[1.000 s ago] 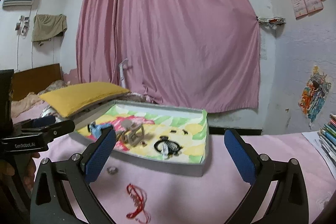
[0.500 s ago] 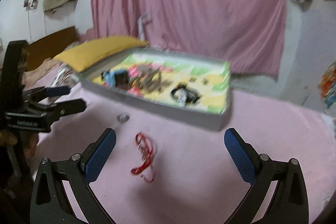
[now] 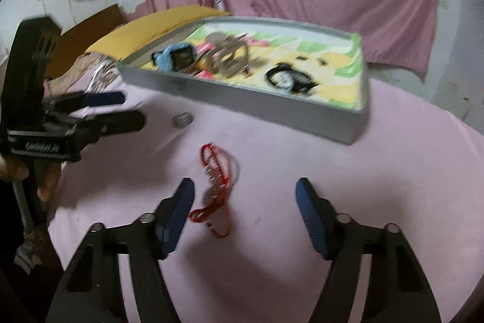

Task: Organize jewelry
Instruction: 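Grasp the silver ring with the left tool while the right tool grasps the red string bracelet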

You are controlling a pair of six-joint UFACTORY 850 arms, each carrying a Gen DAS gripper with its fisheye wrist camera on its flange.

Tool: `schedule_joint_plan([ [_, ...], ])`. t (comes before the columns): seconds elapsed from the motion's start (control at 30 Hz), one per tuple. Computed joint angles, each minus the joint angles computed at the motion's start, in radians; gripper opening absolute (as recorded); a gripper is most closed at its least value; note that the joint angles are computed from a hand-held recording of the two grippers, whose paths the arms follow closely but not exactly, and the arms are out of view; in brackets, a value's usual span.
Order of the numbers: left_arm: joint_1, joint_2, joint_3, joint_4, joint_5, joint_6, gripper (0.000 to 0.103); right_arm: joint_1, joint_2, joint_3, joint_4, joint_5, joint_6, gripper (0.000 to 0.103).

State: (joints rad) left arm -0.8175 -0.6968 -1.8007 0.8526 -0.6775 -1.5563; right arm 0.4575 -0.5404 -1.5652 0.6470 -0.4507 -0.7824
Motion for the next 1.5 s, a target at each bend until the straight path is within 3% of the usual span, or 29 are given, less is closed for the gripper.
schedule_joint_plan([
  [0.17,0.016,-0.030,-0.048,-0.090,0.027,0.128,0.068,0.009,-0.005,-0.010,-0.010,-0.022,-0.017,0.036],
  [0.3,0.018,-0.062,-0.099,-0.144,0.014,0.204,0.065,0.013,-0.011,-0.025,-0.042,-0.029,-0.007,0.026],
  [0.43,0.018,-0.088,-0.141,-0.185,-0.006,0.261,0.065,0.017,-0.024,-0.047,-0.057,-0.041,-0.020,0.023],
  [0.63,0.022,-0.117,-0.187,-0.215,-0.023,0.319,0.050,0.026,-0.036,-0.073,-0.106,-0.054,-0.028,0.019],
  [0.7,0.022,-0.133,-0.217,-0.233,-0.044,0.358,0.043,0.026,-0.039,-0.080,-0.105,-0.061,-0.034,0.014],
  [0.83,0.018,-0.169,-0.280,-0.252,-0.096,0.416,0.039,0.026,-0.041,-0.081,-0.082,-0.063,-0.065,0.009],
  [0.97,0.011,-0.201,-0.338,-0.240,-0.169,0.461,0.020,0.022,-0.040,-0.079,-0.056,-0.068,-0.078,0.009],
  [1.13,0.012,-0.187,-0.316,-0.244,-0.148,0.461,0.017,0.032,-0.031,-0.062,-0.095,-0.032,-0.044,0.008],
  [1.27,0.016,-0.145,-0.242,-0.230,-0.075,0.399,0.015,0.036,-0.019,-0.046,-0.119,-0.002,-0.019,0.007],
  [1.33,0.017,-0.129,-0.213,-0.217,-0.047,0.356,0.000,0.029,-0.015,-0.041,-0.102,0.011,-0.015,0.007],
  [1.5,0.030,-0.090,-0.139,-0.205,0.022,0.259,0.001,0.027,0.004,-0.014,-0.042,0.041,-0.045,0.007],
])
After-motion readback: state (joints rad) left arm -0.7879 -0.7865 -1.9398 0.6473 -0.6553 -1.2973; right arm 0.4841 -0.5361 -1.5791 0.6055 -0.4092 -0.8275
